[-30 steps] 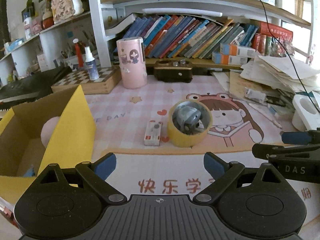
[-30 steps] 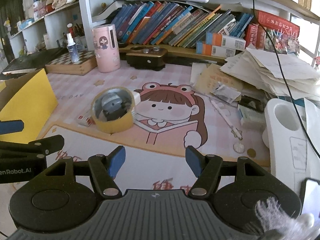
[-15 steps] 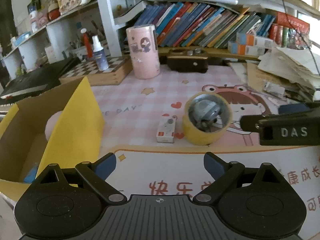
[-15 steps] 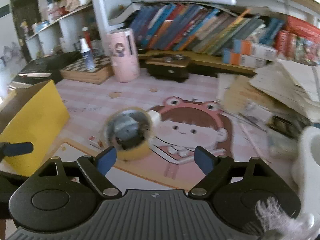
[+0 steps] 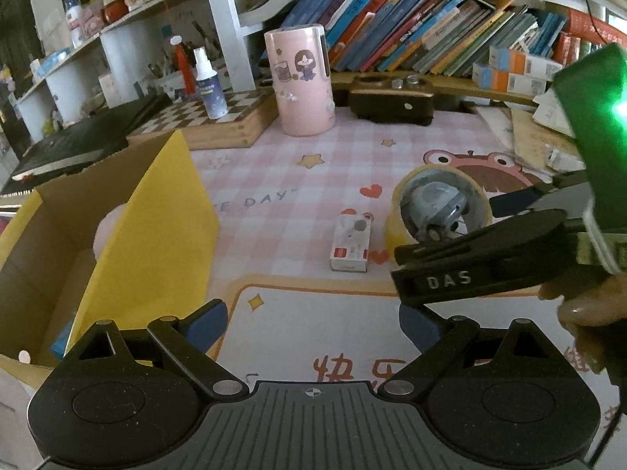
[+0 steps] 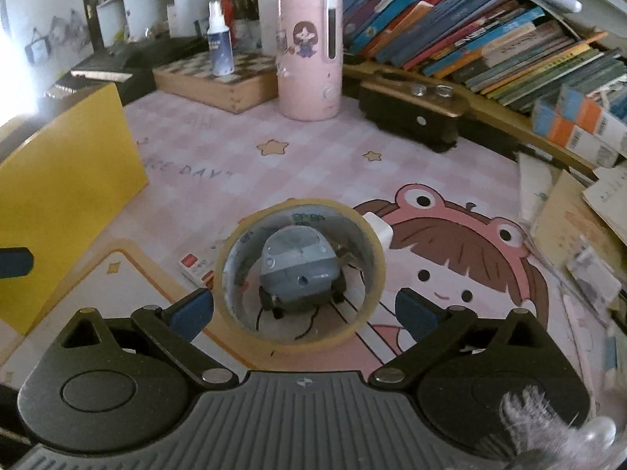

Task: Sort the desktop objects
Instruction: 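Grasp the yellow tape roll with the right gripper while the left gripper grasps the white card box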

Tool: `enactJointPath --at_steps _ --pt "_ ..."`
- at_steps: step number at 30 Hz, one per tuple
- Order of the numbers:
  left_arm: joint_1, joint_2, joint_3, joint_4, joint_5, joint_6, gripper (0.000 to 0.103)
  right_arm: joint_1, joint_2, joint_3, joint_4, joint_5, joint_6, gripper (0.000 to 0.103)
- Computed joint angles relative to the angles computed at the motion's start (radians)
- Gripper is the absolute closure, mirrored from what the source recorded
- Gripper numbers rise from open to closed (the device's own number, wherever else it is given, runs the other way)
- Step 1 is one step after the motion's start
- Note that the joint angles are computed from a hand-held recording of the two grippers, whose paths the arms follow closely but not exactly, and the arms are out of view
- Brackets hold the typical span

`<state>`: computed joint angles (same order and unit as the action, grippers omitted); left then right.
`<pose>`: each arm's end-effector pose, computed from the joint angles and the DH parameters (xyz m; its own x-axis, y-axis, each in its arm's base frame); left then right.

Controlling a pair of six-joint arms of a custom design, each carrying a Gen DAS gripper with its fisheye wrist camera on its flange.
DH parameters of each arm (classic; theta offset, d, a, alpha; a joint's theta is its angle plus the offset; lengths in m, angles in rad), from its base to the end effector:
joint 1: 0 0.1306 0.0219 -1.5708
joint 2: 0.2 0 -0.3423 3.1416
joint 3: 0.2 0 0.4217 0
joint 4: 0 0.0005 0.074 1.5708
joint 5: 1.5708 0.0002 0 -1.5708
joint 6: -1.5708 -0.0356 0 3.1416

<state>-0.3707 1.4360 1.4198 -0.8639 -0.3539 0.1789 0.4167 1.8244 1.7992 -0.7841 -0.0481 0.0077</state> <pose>0.5021 -0.1825 0.3824 -0.7308 0.1050 -0.6744 0.0041 0.9888 0.1495 0.6112 0.2718 0.3482 -0.6585 -0.2999 -0.6902 -0.4397 0.8977 0.0295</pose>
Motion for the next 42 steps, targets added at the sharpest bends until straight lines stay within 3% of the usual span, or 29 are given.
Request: enactJointPath --at_steps 3,8,12,18,22,27,31,36,42 --pt "0.000 0.013 0.010 0.001 -0.005 0.000 0.007 -0.002 0.008 0.005 0.021 -0.006 0.029 0.015" --pt "0.001 0.035 0.022 0.019 -0.005 0.005 0.007 -0.020 -0.057 -0.065 0.106 -0.041 0.034 0.015" --pt "0.001 0.061 0.035 0.041 -0.006 -0.007 0.010 -0.046 -0.127 -0.120 0.146 -0.056 -0.024 0.015" --pt "0.012 0.139 0.096 0.057 0.015 -0.003 0.031 -0.084 -0.222 -0.206 0.164 -0.019 -0.103 0.015" --pt "0.015 0.190 0.138 0.060 0.026 -0.005 0.036 -0.102 -0.265 -0.256 0.145 -0.008 -0.143 0.015" --pt "0.024 0.240 0.184 0.038 0.062 0.000 0.049 -0.112 -0.293 -0.294 0.127 -0.016 -0.175 0.015" --pt "0.030 0.245 0.186 0.048 0.082 0.007 0.052 -0.113 -0.307 -0.313 0.129 -0.012 -0.194 0.015" --pt "0.042 0.250 0.194 0.053 0.146 0.026 0.074 -0.114 -0.309 -0.315 0.113 0.002 -0.205 0.015" --pt "0.043 0.237 0.189 0.042 0.163 0.056 0.075 -0.110 -0.318 -0.323 0.096 0.016 -0.213 0.015"
